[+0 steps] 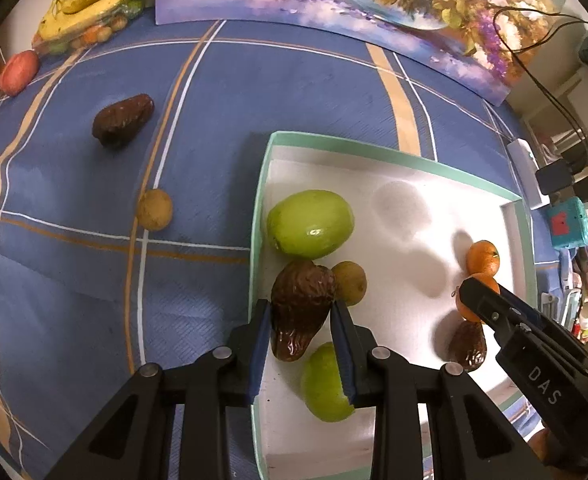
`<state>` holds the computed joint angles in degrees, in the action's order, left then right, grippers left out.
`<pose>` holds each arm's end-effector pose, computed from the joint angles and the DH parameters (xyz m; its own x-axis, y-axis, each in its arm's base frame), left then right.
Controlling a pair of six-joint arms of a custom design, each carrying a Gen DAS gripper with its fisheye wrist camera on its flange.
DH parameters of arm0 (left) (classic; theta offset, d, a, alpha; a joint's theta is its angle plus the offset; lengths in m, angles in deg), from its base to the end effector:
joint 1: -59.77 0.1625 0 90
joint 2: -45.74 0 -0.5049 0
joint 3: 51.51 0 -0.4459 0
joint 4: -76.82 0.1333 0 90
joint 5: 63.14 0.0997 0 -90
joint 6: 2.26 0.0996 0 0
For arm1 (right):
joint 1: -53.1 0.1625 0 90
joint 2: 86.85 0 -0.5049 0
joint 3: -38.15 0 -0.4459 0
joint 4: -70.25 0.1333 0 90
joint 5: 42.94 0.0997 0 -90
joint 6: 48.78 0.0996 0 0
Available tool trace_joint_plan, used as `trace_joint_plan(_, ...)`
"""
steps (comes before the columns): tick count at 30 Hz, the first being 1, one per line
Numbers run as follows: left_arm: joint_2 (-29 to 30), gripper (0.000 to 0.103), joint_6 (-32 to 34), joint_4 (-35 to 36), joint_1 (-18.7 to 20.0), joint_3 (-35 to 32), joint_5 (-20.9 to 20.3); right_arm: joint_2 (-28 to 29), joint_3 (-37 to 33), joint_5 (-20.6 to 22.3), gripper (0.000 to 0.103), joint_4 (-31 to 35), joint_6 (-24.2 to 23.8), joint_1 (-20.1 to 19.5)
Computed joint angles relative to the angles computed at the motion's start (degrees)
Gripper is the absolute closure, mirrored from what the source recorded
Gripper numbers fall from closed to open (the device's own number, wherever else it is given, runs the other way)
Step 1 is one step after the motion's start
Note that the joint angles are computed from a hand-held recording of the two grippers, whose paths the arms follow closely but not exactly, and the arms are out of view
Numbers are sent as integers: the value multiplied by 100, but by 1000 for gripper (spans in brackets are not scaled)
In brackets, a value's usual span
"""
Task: Organize fruits
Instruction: 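Carry the orange with the right tool while the left tool carries the date over the tray, then open the right tool releasing the orange while the left tool releases the date into the tray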
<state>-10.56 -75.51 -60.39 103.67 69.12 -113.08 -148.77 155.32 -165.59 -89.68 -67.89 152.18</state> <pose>-0.2566 -0.5209 0.0785 -0.7730 -0.4378 -0.4591 -0.1790 0.8449 -0.5041 0.1748 -0.5893 0.1857 -0.7560 -0.3107 0.5761 -0.4235 0.9033 -0.0686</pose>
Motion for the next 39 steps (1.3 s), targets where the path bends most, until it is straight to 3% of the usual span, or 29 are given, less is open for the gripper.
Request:
trace_joint_plan(13,38,70,9,91,59,-87,-64,141,-35,-99,68,133,56,-82)
trace_joint_plan(19,-46,65,92,60,50,-86,-48,105,-68,-135,68,301,172,-69)
trace_joint_plan(25,-237,63,201,-11,-124,-57,199,-106,-25,-12,68,50,44,72)
trace_joint_plan(30,-458,47,-113,359,-276,-33,543,-281,47,42,68,-253,-108,207)
trace_joint_plan(32,-530,46,-281,631,-307,-49,657,-344,79,51,68,-323,-130,238)
trace_joint_plan(37,-604,24,-698,1299,-313,-131,794,-374,90,41,67,-345,-136,268)
trace_joint_plan(39,-641,11,-808,1452,-310,-113,829,-329,73,-13,61,-305,-118,266)
